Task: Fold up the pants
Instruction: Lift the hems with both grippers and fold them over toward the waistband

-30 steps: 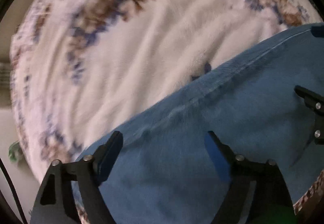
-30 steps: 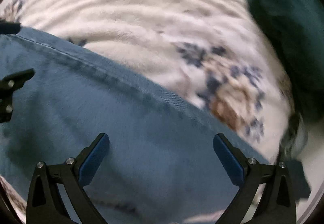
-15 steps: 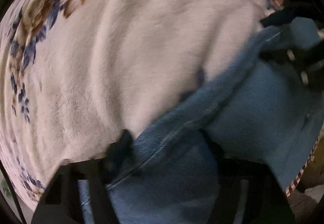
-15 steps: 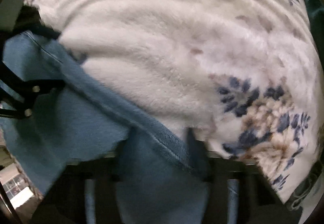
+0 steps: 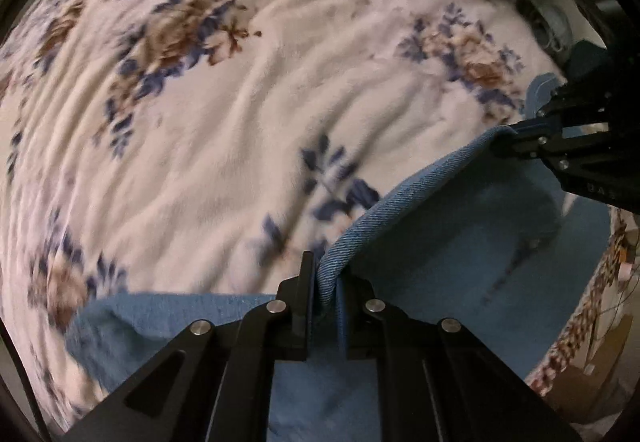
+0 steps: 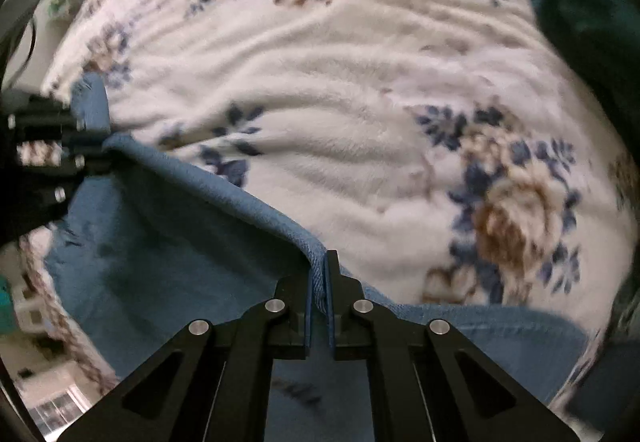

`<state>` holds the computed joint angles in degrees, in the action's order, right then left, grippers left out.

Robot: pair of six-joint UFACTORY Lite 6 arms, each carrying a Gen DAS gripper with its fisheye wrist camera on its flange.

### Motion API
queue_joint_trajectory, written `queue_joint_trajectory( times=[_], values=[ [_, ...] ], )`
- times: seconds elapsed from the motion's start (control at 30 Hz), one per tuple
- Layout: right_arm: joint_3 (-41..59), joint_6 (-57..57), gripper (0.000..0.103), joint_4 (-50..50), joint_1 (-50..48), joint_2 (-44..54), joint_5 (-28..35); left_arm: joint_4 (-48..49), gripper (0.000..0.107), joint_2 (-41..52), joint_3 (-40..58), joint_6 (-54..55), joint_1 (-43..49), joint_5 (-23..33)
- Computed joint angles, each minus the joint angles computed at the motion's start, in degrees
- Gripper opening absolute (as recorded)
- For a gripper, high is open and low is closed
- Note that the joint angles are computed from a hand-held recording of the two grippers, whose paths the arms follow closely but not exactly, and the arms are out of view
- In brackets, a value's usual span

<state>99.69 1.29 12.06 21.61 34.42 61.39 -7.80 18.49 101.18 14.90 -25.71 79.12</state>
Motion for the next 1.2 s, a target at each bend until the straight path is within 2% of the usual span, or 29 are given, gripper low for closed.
queue_joint_trajectory(
  times=[0.07,0.13,0.33,0.47,0.53,0.6,0.7,0.8,0.9,0.97,1.0,1.03,1.07,1.1,1.13,1.17,1.2],
  values=[
    [-8.4,4.9,0.005,-0.3,2.7,-10.5,0.3,0.9,0.006,-8.4,-6.0,-5.7,-2.8,1.4],
    [-15.5,15.2,0.005,-2.1,11.2,-19.1,-1.7,3.5,0.007,-15.6,-10.0,-13.2,-6.6,4.0],
    [-21.6,51.1,0.005,-9.8,38.5,-32.0,2.3,3.9,0.006,-33.0,-21.2,-43.0,-23.2,8.1],
    [-24.6,71.0,0.005,-12.4,55.2,-35.5,2.9,-0.3,0.006,-45.5,-32.3,-63.4,-35.2,8.6],
    [-25.8,78.4,0.005,-11.7,62.8,-35.0,1.8,-1.7,0.006,-50.8,-38.9,-73.2,-43.5,7.1],
    [-26.7,81.6,0.005,-10.9,67.3,-33.4,0.6,-2.7,0.006,-55.4,-46.1,-82.0,-51.9,3.7],
    [-30.4,82.6,0.005,-6.3,71.5,-30.1,-5.6,-4.1,0.006,-58.7,-56.6,-89.9,-59.8,-3.5],
    [-34.5,81.7,0.005,-3.6,72.6,-28.6,-10.0,-5.4,0.007,-58.2,-64.4,-91.1,-62.8,-10.5],
    [-38.3,80.3,0.008,-0.6,72.0,-28.2,-13.7,-5.4,0.011,-55.3,-65.2,-90.7,-62.4,-12.0],
    [-41.1,81.7,0.014,1.3,71.7,-29.7,-16.4,-4.5,0.011,-53.6,-63.4,-91.9,-62.7,-11.6],
    [-41.4,81.3,0.02,1.7,71.2,-29.9,-16.3,-3.1,0.013,-52.5,-61.6,-93.9,-63.7,-10.8],
    [-41.0,82.1,0.036,1.6,71.2,-29.9,-15.1,-2.7,0.014,-51.9,-60.6,-94.6,-63.7,-10.4],
    [-40.9,83.0,0.046,1.5,71.3,-30.2,-14.7,-2.0,0.015,-51.5,-59.7,-95.9,-64.5,-10.0],
    [-41.3,84.7,0.072,1.3,71.6,-31.2,-14.8,-0.7,0.021,-50.7,-58.4,-98.1,-66.0,-9.3],
    [-41.4,86.2,0.089,0.7,71.7,-32.0,-14.7,0.7,0.037,-50.9,-57.8,-100.9,-68.4,-8.5],
    [-40.9,87.5,0.09,0.0,71.7,-32.4,-14.0,1.7,0.048,-51.4,-57.6,-102.7,-70.3,-7.1],
    [-39.7,88.7,0.09,-0.7,71.9,-32.4,-12.2,2.2,0.073,-50.4,-57.0,-103.4,-71.1,-6.1]
  ],
)
